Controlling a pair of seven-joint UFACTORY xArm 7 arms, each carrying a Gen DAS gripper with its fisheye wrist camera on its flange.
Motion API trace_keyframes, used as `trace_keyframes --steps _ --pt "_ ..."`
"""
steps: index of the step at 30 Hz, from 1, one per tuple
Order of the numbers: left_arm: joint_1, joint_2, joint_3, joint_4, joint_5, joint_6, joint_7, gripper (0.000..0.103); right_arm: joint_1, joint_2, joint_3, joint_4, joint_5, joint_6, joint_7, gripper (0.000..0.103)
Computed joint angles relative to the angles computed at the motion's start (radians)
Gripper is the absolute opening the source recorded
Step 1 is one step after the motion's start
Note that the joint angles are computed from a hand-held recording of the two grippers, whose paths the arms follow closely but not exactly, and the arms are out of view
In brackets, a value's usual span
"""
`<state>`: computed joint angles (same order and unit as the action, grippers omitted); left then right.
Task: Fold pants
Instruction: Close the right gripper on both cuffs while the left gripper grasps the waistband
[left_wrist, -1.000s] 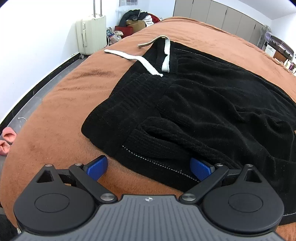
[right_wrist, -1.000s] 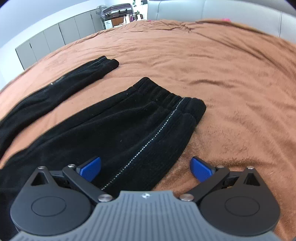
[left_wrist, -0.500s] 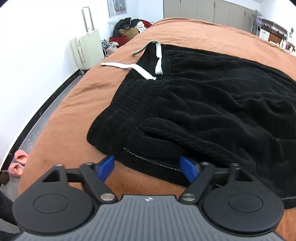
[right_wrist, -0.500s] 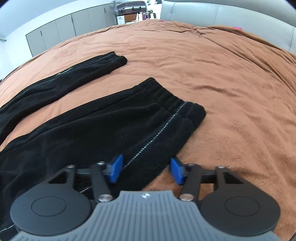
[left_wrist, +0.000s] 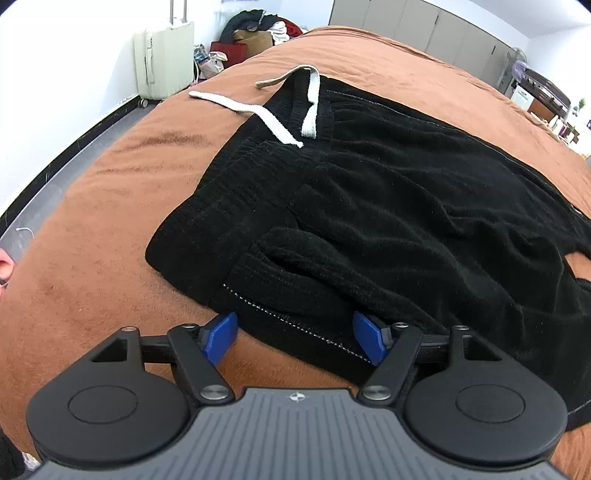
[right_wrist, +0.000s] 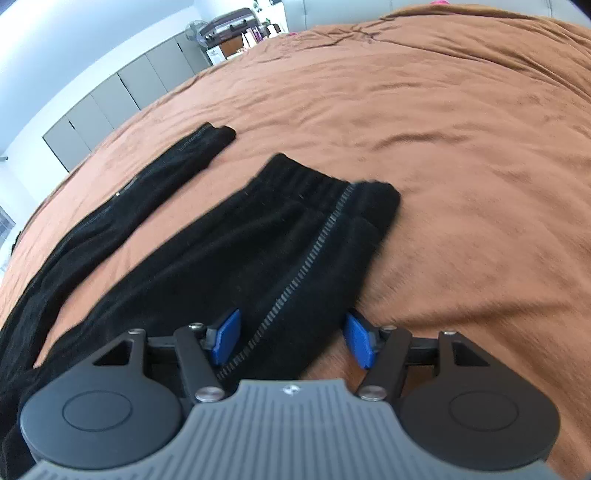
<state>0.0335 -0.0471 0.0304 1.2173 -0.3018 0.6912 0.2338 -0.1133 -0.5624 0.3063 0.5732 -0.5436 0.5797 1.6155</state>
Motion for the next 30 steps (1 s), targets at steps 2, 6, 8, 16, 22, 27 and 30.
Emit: trace_keyframes --steps 2,6,8,16,22,27,30 --pt "-0.001 -0.009 0.000 -0.006 -0.005 -0.004 -0.001 0.081 -0.009 0.031 0.002 0.022 -0.008 -0.011 0.004 0.055" --pt "0.001 -0.024 0.013 -0.021 -0.072 -0.015 0.014 0.076 -0.017 0.053 0.005 0.036 -0.033 -0.005 0.041 0.034" --pt "0.002 -0.035 0.018 -0.032 -0.117 -0.032 0.012 0.075 -0.014 0.039 -0.003 0.019 -0.037 -0.015 0.058 0.029" --pt "0.023 -0.066 -0.003 -0.111 0.039 -0.107 -0.237 0.082 -0.013 0.023 -0.007 0.005 -0.040 -0.028 0.053 0.028" --pt "0.019 -0.067 -0.003 -0.148 0.079 -0.196 -0.451 0.090 -0.026 0.017 0.005 -0.005 -0.051 -0.042 0.077 0.027" --pt "-0.027 -0.010 0.014 -0.128 -0.145 -0.308 -0.293 0.080 -0.024 0.017 0.001 -0.006 -0.044 -0.043 0.064 0.028" --pt "-0.026 0.020 0.010 -0.096 -0.232 -0.310 -0.254 0.069 -0.023 0.016 -0.001 -0.007 -0.041 -0.043 0.056 0.028"
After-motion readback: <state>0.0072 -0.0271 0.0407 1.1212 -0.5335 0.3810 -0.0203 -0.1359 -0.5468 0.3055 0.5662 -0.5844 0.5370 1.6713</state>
